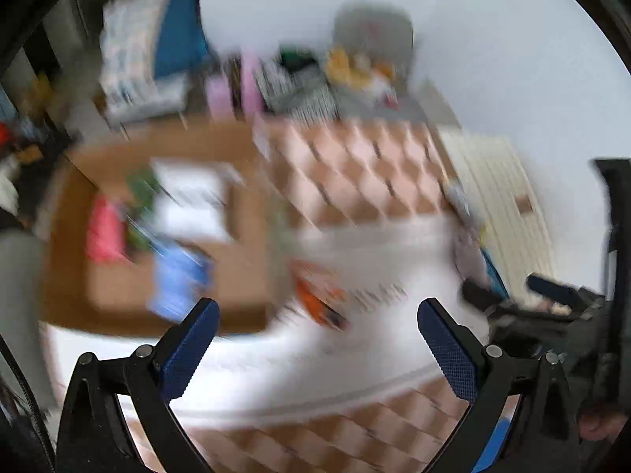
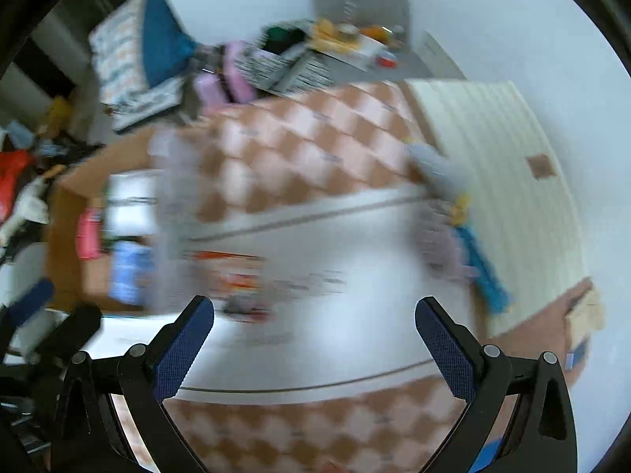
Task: Organize soft objects
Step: 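Grasp the lavender sock with the right tool while the left grasps the orange chip bag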
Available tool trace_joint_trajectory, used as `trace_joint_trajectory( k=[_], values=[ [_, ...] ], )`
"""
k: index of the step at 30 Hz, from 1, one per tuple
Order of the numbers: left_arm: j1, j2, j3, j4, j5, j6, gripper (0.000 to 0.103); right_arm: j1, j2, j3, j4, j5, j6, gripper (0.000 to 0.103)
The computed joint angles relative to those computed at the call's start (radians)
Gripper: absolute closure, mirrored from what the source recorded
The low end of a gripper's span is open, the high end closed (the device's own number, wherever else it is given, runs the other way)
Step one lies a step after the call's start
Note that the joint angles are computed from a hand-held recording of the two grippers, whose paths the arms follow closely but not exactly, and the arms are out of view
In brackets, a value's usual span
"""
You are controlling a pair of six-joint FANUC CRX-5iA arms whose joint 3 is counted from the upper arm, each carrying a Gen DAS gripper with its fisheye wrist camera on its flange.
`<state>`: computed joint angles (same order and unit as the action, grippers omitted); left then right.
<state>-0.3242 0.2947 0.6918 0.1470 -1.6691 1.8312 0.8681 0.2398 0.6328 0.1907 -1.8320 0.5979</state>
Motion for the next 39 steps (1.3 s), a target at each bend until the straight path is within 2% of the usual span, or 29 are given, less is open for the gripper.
trace_joint_trajectory(
  k=[4, 6, 9, 14, 18, 20, 21, 22, 23, 24, 27, 31, 39],
  values=[
    [-0.033, 0.089, -0.055, 0.076, -0.016, 0.173, 0.001, -0.120, -0.054, -0.138, -0.038, -0.008, 0.097, 0.000],
    [-0.044, 0.115, -0.077, 0.084, -0.006, 0.260, 0.005, -0.179, -0.058, -0.184, -0.058, 0.006, 0.166, 0.000],
    [-0.072, 0.170, -0.030, 0.009, -0.042, 0.355, 0.007, -0.245, -0.033, -0.214, -0.089, 0.020, 0.240, 0.001],
    [-0.116, 0.246, 0.080, -0.120, -0.119, 0.424, 0.007, -0.320, 0.036, -0.218, -0.121, 0.034, 0.320, 0.008],
    [-0.133, 0.309, 0.163, -0.167, -0.179, 0.442, 0.007, -0.361, 0.082, -0.206, -0.162, 0.032, 0.357, 0.020],
    [-0.132, 0.325, 0.173, -0.165, -0.192, 0.455, 0.007, -0.372, 0.097, -0.203, -0.175, 0.030, 0.367, 0.035],
    [-0.130, 0.329, 0.170, -0.159, -0.193, 0.461, 0.015, -0.374, 0.101, -0.204, -0.181, 0.028, 0.372, 0.040],
    [-0.130, 0.329, 0.159, -0.154, -0.186, 0.455, 0.023, -0.378, 0.105, -0.204, -0.191, 0.026, 0.376, 0.050],
    [-0.135, 0.335, 0.163, -0.161, -0.192, 0.436, 0.039, -0.376, 0.108, -0.208, -0.190, 0.021, 0.377, 0.057],
    [-0.140, 0.342, 0.171, -0.172, -0.201, 0.415, 0.052, -0.373, 0.104, -0.216, -0.186, 0.023, 0.382, 0.058],
    [-0.143, 0.297, 0.099, -0.180, -0.147, 0.378, 0.058, -0.370, 0.086, -0.230, -0.196, 0.034, 0.386, 0.061],
    [-0.132, 0.213, -0.016, -0.150, -0.071, 0.359, 0.060, -0.363, 0.046, -0.253, -0.228, 0.042, 0.388, 0.061],
    [-0.134, 0.113, -0.079, -0.119, -0.005, 0.295, 0.061, -0.324, -0.046, -0.270, -0.294, 0.084, 0.332, 0.062]
  ],
)
